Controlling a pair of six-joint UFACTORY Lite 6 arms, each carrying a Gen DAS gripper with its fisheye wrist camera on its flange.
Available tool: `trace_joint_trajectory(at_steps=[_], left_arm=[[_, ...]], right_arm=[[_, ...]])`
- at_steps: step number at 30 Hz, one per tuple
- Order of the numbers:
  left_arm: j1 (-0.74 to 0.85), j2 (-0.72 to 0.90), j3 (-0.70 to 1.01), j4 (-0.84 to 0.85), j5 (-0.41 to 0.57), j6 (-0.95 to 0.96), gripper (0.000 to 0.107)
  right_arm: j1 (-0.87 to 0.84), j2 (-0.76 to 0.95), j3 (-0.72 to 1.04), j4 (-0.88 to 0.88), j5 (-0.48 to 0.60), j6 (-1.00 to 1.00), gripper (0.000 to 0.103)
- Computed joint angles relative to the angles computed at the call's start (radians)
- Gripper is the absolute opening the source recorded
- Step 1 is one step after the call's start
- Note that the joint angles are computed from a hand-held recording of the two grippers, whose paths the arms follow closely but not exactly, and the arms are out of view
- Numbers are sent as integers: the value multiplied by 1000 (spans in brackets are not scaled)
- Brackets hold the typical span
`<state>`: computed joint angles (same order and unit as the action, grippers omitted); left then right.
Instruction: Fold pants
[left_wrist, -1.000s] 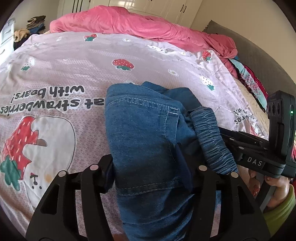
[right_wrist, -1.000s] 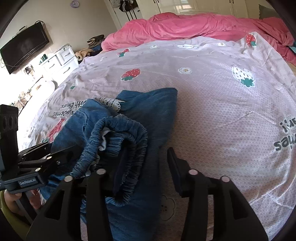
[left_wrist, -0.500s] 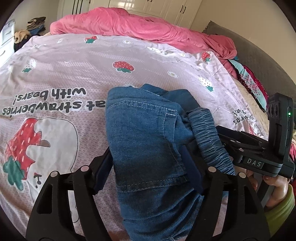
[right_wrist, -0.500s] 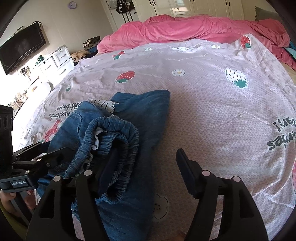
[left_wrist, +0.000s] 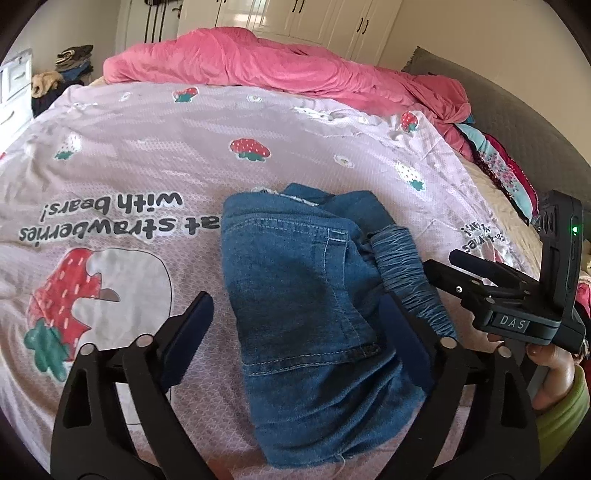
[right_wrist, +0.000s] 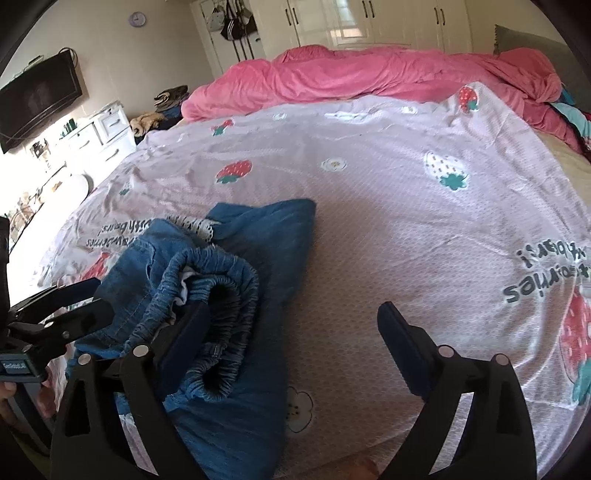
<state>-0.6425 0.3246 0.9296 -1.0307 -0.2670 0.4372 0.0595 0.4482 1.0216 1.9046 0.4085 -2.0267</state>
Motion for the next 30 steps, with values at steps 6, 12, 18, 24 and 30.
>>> trace_joint_trajectory(at_steps=[6,12,18,24,30], left_arm=[[-28,-62,-30,-107,-28,104,93],[-79,-154,-86,-253,-77,225,93],[-190,-243,-175,-341,-171,215,94],[-347,-260,-243,-401,-278,119,94],[-463,-257,-264,-494,-363,115,94]], right_arm=[[-43,-56,-47,15,45,19,98],[-85,-198,-167,63,87,-38,98],[-109,-399,-360,106,100,-130,98],[-121,-617,-545,71,76,-148,99],[-150,-836,-715,-25,71,-108,99]])
